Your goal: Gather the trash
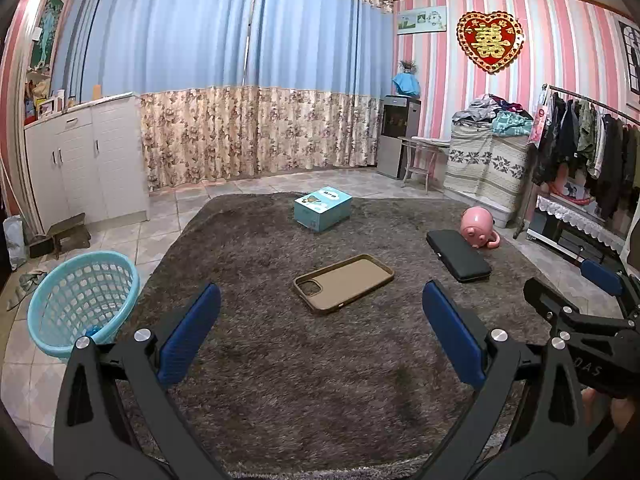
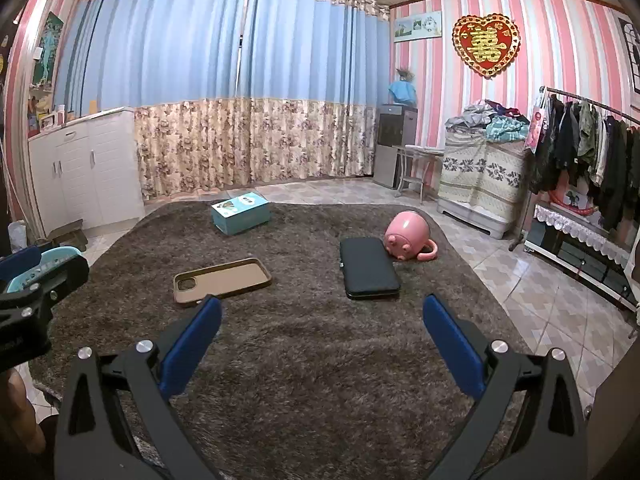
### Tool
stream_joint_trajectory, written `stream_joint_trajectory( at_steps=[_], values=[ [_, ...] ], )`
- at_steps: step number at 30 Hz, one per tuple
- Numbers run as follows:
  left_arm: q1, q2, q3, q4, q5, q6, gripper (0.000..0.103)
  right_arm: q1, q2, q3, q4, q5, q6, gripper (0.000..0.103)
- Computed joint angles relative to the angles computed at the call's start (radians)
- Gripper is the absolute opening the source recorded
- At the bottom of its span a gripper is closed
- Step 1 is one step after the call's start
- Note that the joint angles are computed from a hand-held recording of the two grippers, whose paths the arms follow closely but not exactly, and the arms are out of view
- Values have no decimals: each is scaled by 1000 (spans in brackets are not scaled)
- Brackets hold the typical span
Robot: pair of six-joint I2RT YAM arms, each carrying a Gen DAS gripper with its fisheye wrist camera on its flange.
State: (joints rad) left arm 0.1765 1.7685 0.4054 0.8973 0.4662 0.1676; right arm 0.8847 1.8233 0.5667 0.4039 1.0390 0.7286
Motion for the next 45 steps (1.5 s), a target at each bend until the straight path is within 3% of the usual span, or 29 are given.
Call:
stream_joint_trajectory(
  at_steps=[45],
  values=[
    [15, -16, 5, -6, 2, -8, 98, 1, 14, 9, 39, 9, -30, 98]
  ],
)
